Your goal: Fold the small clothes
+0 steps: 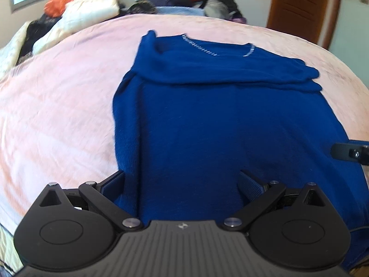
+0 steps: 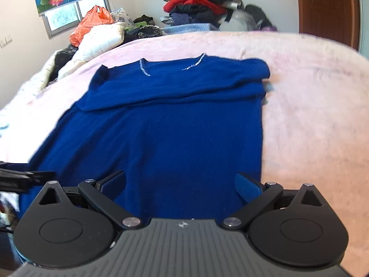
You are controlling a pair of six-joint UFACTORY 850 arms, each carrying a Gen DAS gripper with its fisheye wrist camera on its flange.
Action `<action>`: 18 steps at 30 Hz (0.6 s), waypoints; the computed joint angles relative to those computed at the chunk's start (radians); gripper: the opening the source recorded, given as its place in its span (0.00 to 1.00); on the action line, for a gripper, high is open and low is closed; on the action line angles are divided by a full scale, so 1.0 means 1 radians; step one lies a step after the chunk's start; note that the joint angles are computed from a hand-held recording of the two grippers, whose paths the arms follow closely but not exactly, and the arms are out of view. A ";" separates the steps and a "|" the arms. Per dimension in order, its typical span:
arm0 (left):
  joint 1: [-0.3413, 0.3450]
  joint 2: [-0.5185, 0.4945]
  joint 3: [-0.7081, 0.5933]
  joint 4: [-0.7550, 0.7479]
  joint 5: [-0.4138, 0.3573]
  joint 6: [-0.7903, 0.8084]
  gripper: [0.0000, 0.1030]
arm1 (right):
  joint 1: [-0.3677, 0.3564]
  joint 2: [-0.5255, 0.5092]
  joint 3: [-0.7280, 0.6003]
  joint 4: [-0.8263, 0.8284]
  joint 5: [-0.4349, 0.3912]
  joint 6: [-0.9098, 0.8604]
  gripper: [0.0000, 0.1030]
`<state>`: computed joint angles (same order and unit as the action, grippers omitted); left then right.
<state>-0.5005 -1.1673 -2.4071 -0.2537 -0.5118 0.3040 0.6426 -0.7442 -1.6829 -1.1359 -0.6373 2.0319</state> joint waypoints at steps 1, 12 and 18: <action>0.002 0.005 0.008 -0.016 0.004 0.020 1.00 | 0.000 0.010 0.014 -0.015 0.016 0.019 0.99; 0.059 0.115 0.168 -0.179 0.051 0.147 1.00 | 0.035 0.053 0.080 -0.239 0.036 0.068 0.99; 0.066 0.166 0.233 -0.092 0.086 0.246 1.00 | 0.039 0.069 0.077 -0.129 0.030 -0.029 0.97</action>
<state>-0.4349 -1.0015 -2.1737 -0.3454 -0.4260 0.5498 0.6813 -0.6757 -1.6057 -1.2645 -0.6070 2.0030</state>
